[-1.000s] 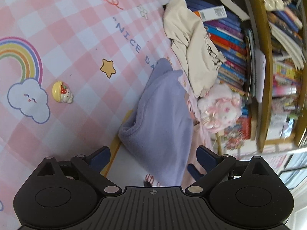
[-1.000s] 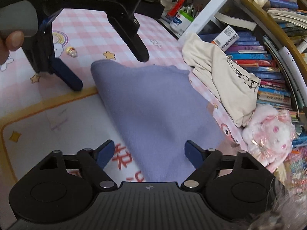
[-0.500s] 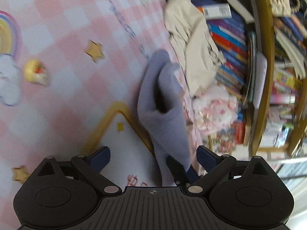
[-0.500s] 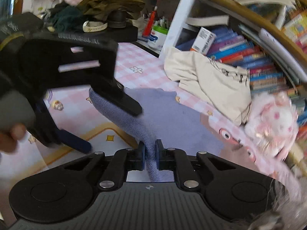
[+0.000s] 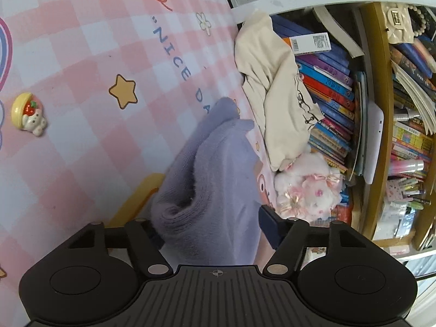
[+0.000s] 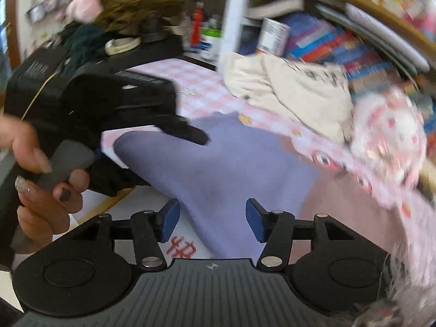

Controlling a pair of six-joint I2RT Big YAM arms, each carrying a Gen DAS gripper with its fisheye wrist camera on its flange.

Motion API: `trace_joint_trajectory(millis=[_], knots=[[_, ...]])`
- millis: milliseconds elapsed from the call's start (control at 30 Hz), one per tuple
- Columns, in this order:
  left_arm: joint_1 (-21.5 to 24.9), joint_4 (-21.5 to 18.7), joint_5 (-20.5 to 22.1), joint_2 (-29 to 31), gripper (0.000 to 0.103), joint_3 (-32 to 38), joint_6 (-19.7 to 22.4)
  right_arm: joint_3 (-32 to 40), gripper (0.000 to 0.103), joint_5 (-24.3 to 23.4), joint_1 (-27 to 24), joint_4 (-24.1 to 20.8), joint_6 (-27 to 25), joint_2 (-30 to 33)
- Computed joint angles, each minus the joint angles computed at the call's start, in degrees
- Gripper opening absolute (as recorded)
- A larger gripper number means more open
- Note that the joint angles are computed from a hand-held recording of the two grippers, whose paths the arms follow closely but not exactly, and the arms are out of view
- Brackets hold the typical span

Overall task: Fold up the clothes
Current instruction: 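Fold the lavender half over the mauve half with the left tool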

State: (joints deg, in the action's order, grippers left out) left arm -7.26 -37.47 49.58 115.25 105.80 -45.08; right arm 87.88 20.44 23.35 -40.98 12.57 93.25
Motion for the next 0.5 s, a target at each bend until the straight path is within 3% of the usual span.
trace_joint_trajectory(millis=[33,267,500], knots=[[0.01,0.23,-0.13,-0.05,0.062,-0.14,0.04,-0.82,0.062,0.24,-0.22,-0.42,2.5,-0.88],[0.63,1.05,0.28,-0.31,0.045,-1.49,0.42,-7.79,0.064,3.48,-1.34,-4.84,17.42,-7.63],[0.68,1.89,-0.3,-0.9,0.045,-2.53,0.97,-13.51,0.068,4.59,-3.55,-8.79,27.66,-13.81]])
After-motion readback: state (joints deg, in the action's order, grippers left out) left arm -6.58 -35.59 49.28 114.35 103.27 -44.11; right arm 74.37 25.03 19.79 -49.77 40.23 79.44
